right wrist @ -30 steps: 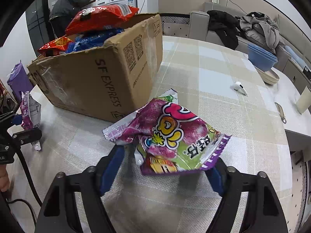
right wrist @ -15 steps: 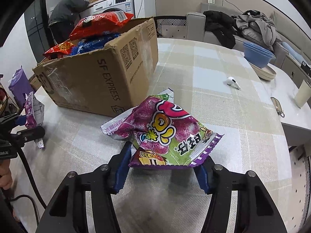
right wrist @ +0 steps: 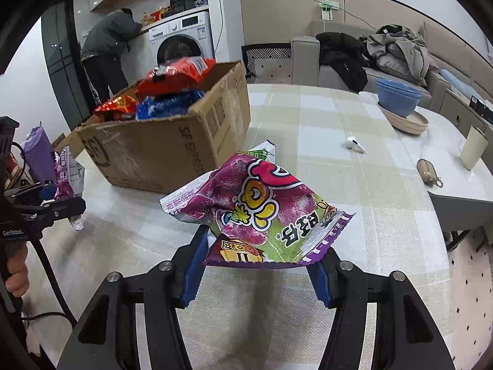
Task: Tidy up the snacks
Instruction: 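Lift both purple candy bags and carry them over the SF box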
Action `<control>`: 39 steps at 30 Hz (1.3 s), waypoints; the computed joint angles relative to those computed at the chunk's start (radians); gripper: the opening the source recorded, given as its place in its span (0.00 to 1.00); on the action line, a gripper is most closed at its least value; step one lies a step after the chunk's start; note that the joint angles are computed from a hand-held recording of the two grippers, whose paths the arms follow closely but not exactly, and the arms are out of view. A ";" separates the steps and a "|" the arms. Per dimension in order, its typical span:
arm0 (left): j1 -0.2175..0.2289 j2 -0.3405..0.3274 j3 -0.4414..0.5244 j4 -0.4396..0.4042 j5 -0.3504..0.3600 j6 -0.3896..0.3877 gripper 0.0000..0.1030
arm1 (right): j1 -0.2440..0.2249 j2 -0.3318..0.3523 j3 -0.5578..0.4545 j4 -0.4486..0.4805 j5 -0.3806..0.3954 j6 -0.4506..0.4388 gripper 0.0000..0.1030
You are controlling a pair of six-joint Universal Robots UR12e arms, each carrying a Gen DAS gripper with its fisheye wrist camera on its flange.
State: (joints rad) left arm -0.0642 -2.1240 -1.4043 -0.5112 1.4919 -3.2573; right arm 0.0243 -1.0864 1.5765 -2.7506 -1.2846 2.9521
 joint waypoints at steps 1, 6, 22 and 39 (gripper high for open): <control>0.001 0.005 -0.003 0.005 -0.002 0.000 0.66 | -0.001 -0.004 0.003 -0.009 0.005 0.003 0.58; 0.009 0.029 -0.016 0.021 -0.009 0.006 0.66 | -0.004 -0.020 0.011 -0.045 0.029 0.021 0.58; 0.043 0.088 -0.014 0.031 -0.043 0.032 0.66 | 0.013 -0.020 -0.033 -0.100 0.071 0.037 0.58; 0.044 0.037 0.118 -0.050 -0.027 0.062 0.66 | 0.045 0.053 -0.160 -0.036 0.071 0.022 0.58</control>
